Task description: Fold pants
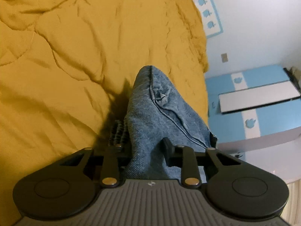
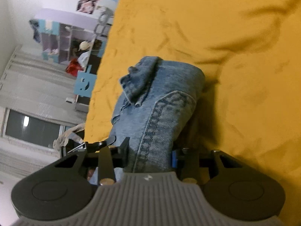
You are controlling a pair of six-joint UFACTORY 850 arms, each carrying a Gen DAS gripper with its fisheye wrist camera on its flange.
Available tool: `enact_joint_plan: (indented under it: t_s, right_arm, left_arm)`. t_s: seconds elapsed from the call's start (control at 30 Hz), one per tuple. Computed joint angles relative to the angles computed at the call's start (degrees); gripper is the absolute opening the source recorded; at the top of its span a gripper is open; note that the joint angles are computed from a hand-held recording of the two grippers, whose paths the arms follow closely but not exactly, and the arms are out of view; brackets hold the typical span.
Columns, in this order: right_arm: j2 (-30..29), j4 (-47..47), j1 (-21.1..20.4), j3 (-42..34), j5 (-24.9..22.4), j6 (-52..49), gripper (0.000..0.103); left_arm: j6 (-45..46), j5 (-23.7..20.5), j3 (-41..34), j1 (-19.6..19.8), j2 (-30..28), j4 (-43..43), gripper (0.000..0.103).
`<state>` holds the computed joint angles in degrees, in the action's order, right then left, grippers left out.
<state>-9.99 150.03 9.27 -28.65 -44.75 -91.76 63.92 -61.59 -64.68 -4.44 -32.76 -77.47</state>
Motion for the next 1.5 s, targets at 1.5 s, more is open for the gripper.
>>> enact_joint_plan:
  t_s: [1.5]
  right_arm:
    - [-32.34, -16.39, -3.95, -42.57, -0.23, 17.45, 0.029]
  left_arm:
    - [-10.22, 9.64, -16.91, 4.26, -8.56, -0.56, 0.027]
